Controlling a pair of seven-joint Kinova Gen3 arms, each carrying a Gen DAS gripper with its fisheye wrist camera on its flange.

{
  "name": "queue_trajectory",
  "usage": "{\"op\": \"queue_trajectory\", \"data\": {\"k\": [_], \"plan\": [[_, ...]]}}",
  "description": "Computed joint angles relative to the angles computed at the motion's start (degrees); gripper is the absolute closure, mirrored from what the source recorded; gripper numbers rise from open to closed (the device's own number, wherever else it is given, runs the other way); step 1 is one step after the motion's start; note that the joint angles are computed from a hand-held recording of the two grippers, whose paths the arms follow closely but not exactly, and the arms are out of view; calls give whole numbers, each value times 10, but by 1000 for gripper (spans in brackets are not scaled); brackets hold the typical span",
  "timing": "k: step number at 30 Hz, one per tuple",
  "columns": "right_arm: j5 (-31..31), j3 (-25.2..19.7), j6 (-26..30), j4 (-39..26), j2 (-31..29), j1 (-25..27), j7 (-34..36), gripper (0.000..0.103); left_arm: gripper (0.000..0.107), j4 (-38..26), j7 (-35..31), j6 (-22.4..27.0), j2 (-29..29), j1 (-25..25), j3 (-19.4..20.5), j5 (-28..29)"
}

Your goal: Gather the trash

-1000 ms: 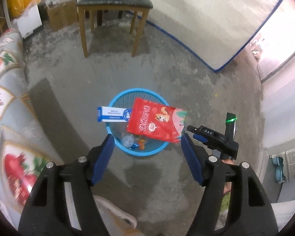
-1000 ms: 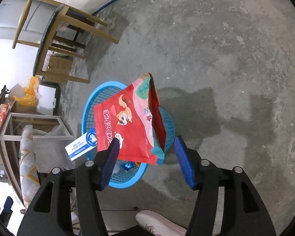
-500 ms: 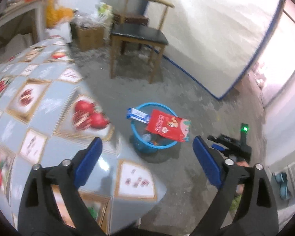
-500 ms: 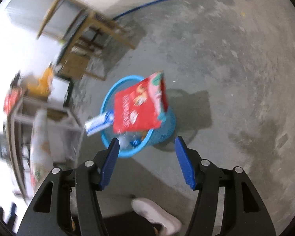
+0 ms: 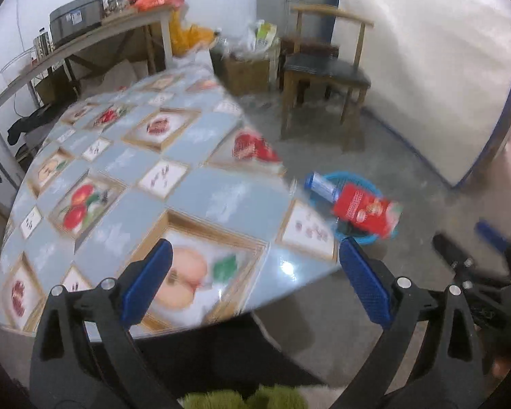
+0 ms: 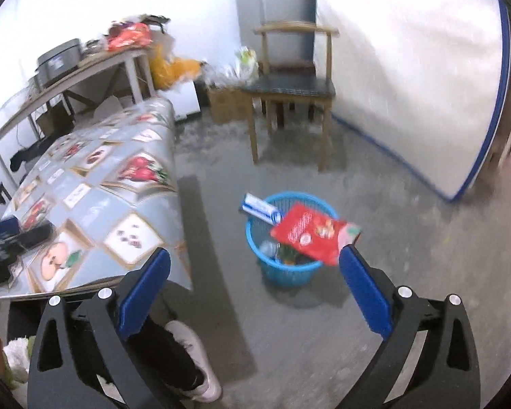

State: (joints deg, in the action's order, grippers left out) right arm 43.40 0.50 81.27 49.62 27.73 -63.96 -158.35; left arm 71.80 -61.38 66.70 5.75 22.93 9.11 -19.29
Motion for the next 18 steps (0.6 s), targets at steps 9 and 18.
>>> {"op": "queue_trajectory", "data": {"k": [9,18], "plan": [[-4,23,120,-131,66,-51,70,6,13,45,55,11,-30,-2,7,-6],[-50,48,147,-185,99,-54,102,6,13,47,90,26,-34,-8,15,-31]]}}
